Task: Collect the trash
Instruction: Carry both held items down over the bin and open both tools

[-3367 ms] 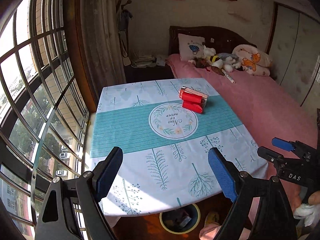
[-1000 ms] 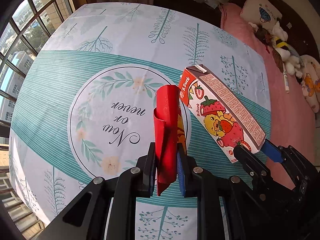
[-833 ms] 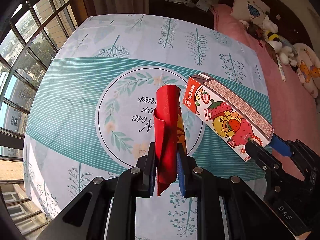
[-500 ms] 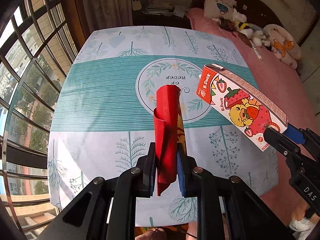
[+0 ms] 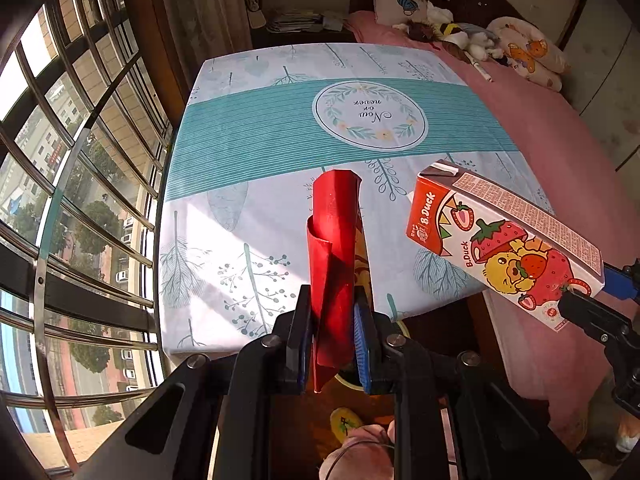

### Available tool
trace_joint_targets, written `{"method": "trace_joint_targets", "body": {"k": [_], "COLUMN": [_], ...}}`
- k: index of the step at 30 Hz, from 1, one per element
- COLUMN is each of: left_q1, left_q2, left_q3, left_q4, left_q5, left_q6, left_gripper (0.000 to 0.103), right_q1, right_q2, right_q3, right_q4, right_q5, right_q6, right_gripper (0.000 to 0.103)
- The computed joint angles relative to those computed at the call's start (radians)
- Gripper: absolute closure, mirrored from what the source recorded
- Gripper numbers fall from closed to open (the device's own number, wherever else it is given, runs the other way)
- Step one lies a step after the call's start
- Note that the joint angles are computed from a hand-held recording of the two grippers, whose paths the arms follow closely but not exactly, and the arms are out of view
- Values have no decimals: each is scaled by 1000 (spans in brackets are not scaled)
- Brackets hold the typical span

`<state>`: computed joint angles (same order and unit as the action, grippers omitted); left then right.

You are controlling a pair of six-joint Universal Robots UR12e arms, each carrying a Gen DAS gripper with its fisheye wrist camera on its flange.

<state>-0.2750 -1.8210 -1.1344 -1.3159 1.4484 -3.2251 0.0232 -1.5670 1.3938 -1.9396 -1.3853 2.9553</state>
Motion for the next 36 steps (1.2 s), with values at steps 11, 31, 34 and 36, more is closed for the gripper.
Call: {"method": "trace_joint_targets", "body": {"k": [11, 31, 34, 36], "left_q1": [-43, -185, -192, -192], "left_q2": [76, -15, -38, -51], "left_q3": [-103, -111, -132, -151], "left_q4": [-8, -73, -79, -72], "left_q5": [26, 112, 98, 78], "left_q6": [8, -174, -191, -207], "left_gripper": [85, 85, 85, 85], "right_q1": [-19, -135, -131, -128], "right_q2": [-66, -114, -96, -79], "right_q3": [70, 256, 303, 329], "right_q4": [66, 166, 139, 123], "right_q5": [6, 74, 42, 29], "right_q6": [-4, -140, -125, -114], "right_gripper": [67, 67, 67, 67]}}
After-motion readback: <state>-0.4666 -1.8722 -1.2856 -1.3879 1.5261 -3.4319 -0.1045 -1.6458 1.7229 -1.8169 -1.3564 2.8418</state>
